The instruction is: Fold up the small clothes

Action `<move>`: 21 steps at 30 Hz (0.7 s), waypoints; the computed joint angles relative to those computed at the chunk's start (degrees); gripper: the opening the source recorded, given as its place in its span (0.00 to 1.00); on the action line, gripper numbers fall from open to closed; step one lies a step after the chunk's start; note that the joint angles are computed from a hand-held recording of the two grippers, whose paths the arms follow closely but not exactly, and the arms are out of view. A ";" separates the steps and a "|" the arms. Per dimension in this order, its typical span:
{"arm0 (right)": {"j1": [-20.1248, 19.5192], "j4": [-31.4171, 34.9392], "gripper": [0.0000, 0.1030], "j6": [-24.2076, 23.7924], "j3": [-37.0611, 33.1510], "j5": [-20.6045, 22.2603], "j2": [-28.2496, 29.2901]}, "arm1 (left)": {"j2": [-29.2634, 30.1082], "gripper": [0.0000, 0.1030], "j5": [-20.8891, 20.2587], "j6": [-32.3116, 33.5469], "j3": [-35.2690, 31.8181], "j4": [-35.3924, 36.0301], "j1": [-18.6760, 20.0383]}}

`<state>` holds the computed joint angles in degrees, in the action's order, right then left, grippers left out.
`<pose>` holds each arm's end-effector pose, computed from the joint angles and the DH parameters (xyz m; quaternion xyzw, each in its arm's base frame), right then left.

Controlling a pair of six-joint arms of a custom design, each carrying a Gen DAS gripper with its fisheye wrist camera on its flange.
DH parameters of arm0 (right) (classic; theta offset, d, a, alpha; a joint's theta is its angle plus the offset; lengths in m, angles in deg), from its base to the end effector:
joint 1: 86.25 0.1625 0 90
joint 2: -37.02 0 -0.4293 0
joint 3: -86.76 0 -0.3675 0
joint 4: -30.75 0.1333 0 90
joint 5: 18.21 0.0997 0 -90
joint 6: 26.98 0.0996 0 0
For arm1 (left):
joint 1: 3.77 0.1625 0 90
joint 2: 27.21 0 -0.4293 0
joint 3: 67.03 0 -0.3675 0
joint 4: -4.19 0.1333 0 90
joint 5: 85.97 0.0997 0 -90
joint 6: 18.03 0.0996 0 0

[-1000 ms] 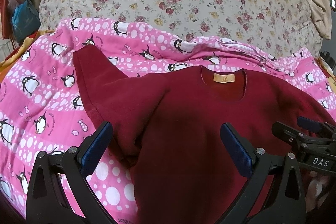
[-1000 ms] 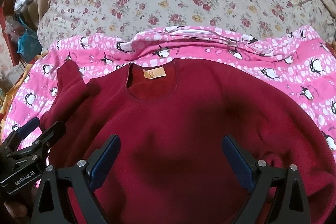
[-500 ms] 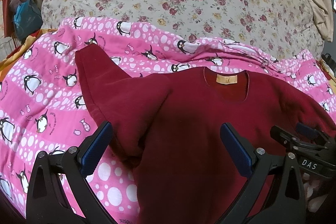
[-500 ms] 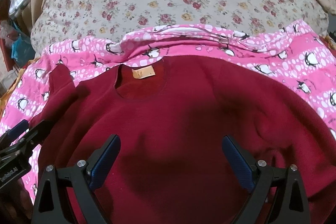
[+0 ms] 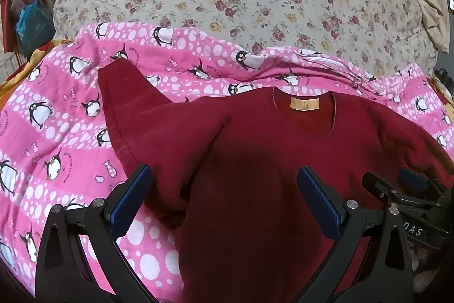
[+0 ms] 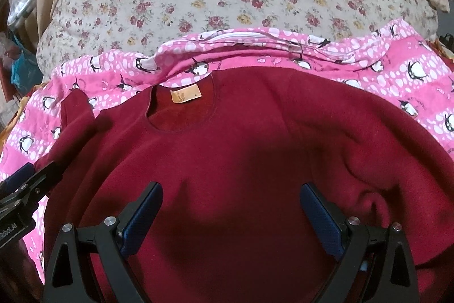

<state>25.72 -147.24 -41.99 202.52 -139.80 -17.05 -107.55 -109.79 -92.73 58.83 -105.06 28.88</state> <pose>0.2822 -0.4826 0.1547 0.2384 -0.9083 0.2346 0.2513 -0.2167 -0.4054 0.2433 -0.0004 0.8253 -0.4084 0.3900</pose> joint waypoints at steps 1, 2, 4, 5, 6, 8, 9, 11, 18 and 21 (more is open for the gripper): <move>0.07 -0.16 0.94 -0.16 0.00 -0.10 0.04 | -0.01 0.99 0.00 0.30 0.10 -0.33 -0.06; 0.15 -0.43 0.94 -0.29 0.00 -0.31 0.13 | 0.11 0.99 -0.03 0.44 0.08 -0.49 -0.11; 0.31 -1.39 0.94 -0.74 0.20 -0.59 0.24 | 0.25 0.99 0.00 0.43 0.01 -0.35 -0.10; 0.41 -1.74 0.94 -0.91 0.33 -0.78 0.23 | 0.26 0.99 -0.05 0.37 -0.03 -0.26 -0.06; 0.60 -2.25 0.94 -1.14 0.41 -1.07 0.33 | 0.24 0.99 -0.12 0.29 -0.04 -0.27 -0.10; 0.99 -3.18 0.94 -1.57 0.51 -1.55 0.50 | 0.20 0.99 -0.16 0.12 -0.08 -0.18 -0.08; 1.21 -3.74 0.94 -1.95 0.59 -1.73 0.56 | 0.17 0.99 -0.15 0.07 -0.07 -0.16 -0.10; 1.55 -4.17 0.94 -2.41 0.70 -1.97 0.59 | 0.09 0.99 -0.05 0.27 0.09 -0.46 -0.15; 2.73 -3.45 0.94 -2.48 0.38 -2.63 -0.22 | -0.31 0.99 0.33 0.32 0.47 -0.96 -0.43; 3.20 -2.09 0.94 -1.94 0.22 -2.22 -0.83 | -0.49 0.99 0.74 -0.09 0.65 -0.63 -0.82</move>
<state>28.93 -149.33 -43.94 202.74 -142.03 -17.88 -108.04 -109.05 -92.82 59.49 -105.69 28.05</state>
